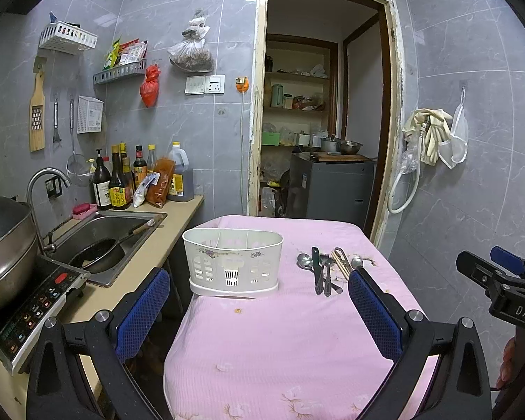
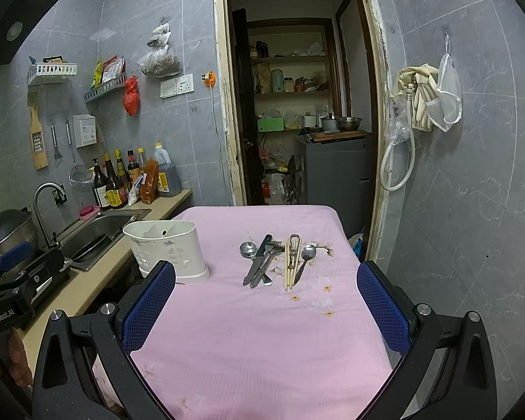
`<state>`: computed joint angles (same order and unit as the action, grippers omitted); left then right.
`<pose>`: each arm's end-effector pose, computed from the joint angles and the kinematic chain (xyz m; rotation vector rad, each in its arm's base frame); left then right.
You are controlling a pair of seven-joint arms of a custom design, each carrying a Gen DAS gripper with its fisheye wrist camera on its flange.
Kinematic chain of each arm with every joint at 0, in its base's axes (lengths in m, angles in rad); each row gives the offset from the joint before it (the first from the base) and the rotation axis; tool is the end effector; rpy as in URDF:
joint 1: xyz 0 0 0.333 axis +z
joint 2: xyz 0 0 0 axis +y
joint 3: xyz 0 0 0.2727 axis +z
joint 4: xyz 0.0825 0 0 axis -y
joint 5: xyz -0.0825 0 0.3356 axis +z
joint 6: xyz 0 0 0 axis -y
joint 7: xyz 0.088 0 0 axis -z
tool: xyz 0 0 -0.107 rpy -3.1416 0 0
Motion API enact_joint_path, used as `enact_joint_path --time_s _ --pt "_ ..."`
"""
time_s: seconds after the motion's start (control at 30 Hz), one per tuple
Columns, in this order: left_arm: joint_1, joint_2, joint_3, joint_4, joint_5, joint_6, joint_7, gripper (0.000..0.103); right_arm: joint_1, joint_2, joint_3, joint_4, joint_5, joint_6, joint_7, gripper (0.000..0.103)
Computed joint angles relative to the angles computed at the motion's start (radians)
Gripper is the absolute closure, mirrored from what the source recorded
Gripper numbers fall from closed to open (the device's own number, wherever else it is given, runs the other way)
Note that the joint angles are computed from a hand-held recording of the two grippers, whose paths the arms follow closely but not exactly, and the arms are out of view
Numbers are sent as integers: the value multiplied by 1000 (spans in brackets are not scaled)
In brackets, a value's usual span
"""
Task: Organize utensils
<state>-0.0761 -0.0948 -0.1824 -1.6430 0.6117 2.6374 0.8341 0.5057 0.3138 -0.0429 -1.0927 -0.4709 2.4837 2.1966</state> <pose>0.5035 -0.1547 0.7250 -1.5588 1.4052 -1.0024 0.5475 0.2826 0.7297 -1.5147 1.4395 -0.8348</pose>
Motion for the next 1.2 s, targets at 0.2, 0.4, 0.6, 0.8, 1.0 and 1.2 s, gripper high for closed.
enact_joint_path --time_s 0.2,0.4,0.6,0.8,1.0,1.2 --pt "0 0 0 0 1 1 -1 0 0 12 -2 23 9 -8 -11 1" --pt "0 0 0 -1 3 2 -2 0 2 12 -4 23 6 -8 -7 1" --pt "1 0 0 -1 6 3 -5 0 4 14 -4 25 4 -8 -5 1" --pt "1 -1 0 -2 6 4 -4 0 9 18 -7 30 0 -10 -1 1" --pt "1 -1 1 -3 4 6 -1 0 12 23 -10 30 -2 -7 4 1" --pt "1 0 1 -2 -1 7 4 0 15 25 -10 53 0 -30 2 1"
